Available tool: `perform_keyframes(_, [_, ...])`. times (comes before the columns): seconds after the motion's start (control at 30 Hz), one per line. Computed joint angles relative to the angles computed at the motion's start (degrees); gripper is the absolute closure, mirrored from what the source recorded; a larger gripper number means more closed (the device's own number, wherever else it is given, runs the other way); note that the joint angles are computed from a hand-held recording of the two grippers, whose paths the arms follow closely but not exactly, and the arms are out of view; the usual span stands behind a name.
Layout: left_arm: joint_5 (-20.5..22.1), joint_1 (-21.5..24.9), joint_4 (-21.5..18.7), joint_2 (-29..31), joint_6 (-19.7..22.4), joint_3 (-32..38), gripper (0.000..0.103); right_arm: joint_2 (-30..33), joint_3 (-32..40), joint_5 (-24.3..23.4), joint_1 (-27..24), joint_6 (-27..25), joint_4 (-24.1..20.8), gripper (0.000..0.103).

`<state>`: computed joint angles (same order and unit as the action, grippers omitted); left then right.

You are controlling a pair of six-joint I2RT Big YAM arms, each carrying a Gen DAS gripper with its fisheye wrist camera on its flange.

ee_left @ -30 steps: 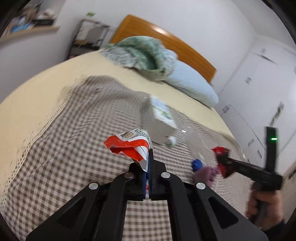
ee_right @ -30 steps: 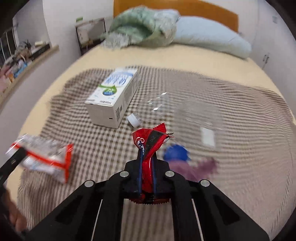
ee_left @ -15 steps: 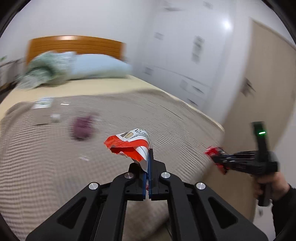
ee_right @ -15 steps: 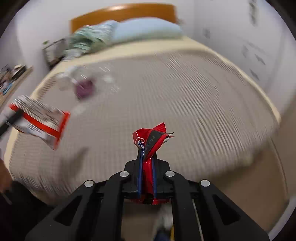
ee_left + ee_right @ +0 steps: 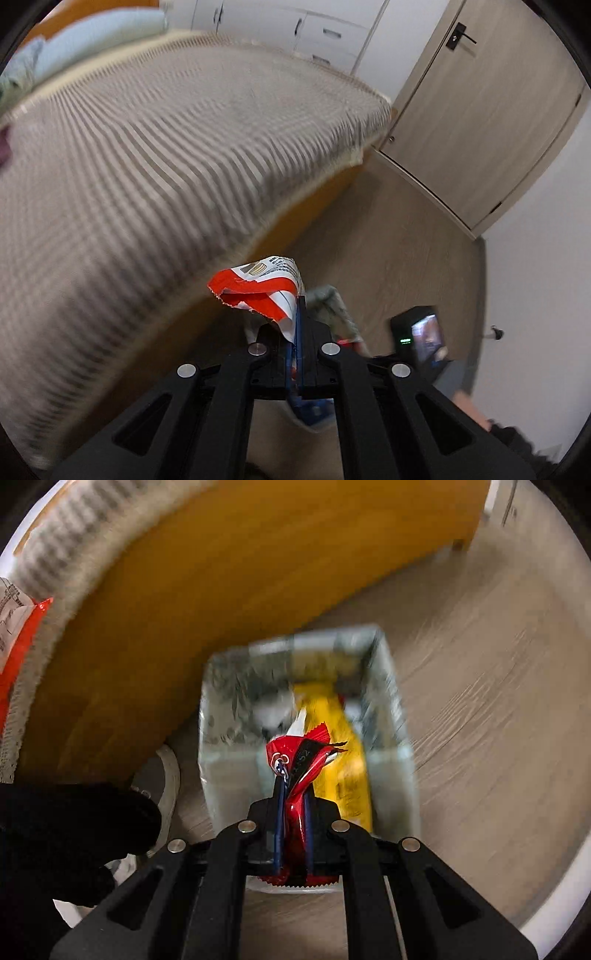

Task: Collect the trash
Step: 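Carry the wrapper and red bag to the bin and open both tools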

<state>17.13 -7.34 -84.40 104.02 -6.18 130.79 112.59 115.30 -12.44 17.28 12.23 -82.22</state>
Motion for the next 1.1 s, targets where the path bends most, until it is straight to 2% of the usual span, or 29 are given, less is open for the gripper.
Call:
perform_keyframes(0.07, [2.93,-0.39,3.70,-0.93,-3.29,-5.32,0.103,0.76,-1.71,-1.56,0.03,-0.32,2.18,0.091])
perform_keyframes(0.1, [3.00,-0.70,4.80,-1.26,-4.57,-7.52,0.103,1.62,-2.51,-2.83,0.57,-0.41,3.75,0.088])
perform_keyframes(0.13, [1.64,-1.42,4.20,-0.80,-4.60,-7.90,0.103,2.40,-2.75,-4.05,0.85,-0.50,4.41,0.068])
perform_keyframes(0.17, [0.22,-2.23,3.30,0.34,-3.88,-6.49,0.103,3.95,-2.11,-5.61,1.23,-0.75,4.23,0.056])
perform_keyframes(0.2, [-1.53,-2.80,4.22,0.18,-2.45,-7.15,0.103,5.14,-1.47,-6.83,1.14,-1.40,3.74,0.043])
perform_keyframes(0.27, [-3.84,-3.72,4.83,1.14,0.01,-6.87,0.103,5.94,-1.81,-10.39,0.91,-1.32,4.07,0.043])
perform_keyframes(0.3, [-4.71,-4.04,4.09,1.89,0.49,-6.60,0.103,5.23,-2.57,-10.59,0.54,-0.70,5.02,0.043])
perform_keyframes(0.4, [-6.97,-5.01,1.38,4.95,1.85,-4.20,0.103,1.40,-5.55,-7.63,-1.05,0.95,7.06,0.043])
perform_keyframes(0.47, [-7.93,-5.99,0.87,6.72,3.05,-3.30,0.103,-3.33,-9.13,-3.13,-2.58,1.60,9.45,0.043])
perform_keyframes(0.6, [-7.50,-8.23,2.33,11.20,4.03,-1.51,0.103,-11.46,-17.09,-3.07,-7.34,6.94,14.08,0.039])
perform_keyframes(0.67, [-5.59,-8.83,2.29,13.07,3.87,-0.82,0.103,-13.69,-19.39,-2.82,-8.82,7.94,14.59,0.039])
perform_keyframes(0.77, [-5.52,-9.97,2.92,16.88,-2.10,1.11,0.102,-16.50,-22.65,-1.49,-10.51,7.86,15.12,0.039])
perform_keyframes(0.8, [-5.18,-10.50,3.97,16.70,-4.58,-0.46,0.098,-16.79,-23.22,-1.62,-10.91,7.85,15.12,0.039])
perform_keyframes(0.83, [-4.65,-10.63,3.89,17.70,-7.36,-0.24,0.087,-16.81,-23.44,-1.70,-11.17,7.82,14.87,0.039])
perform_keyframes(0.87, [-4.35,-10.79,2.91,18.42,-9.16,0.13,0.050,-16.75,-23.80,-1.67,-11.31,7.78,14.81,0.039])
perform_keyframes(0.9, [-3.24,-10.72,2.66,18.89,-10.81,-0.34,0.036,-16.52,-24.02,-1.52,-11.20,7.71,14.85,0.039])
perform_keyframes(0.97, [1.87,-9.98,6.20,17.01,-11.38,-5.53,0.036,-16.25,-24.15,-1.81,-11.04,7.14,14.57,0.039])
perform_keyframes(1.0, [2.89,-9.78,6.04,16.87,-10.60,-5.93,0.036,-16.08,-24.21,-2.02,-10.74,6.90,14.50,0.039])
perform_keyframes(1.03, [3.41,-9.46,5.04,16.91,-8.90,-5.97,0.034,-15.79,-24.09,-2.23,-10.34,6.79,14.28,0.039])
perform_keyframes(1.1, [1.37,-9.05,3.88,16.73,-7.19,-5.77,0.028,-15.16,-23.67,-2.77,-9.24,6.55,14.14,0.039])
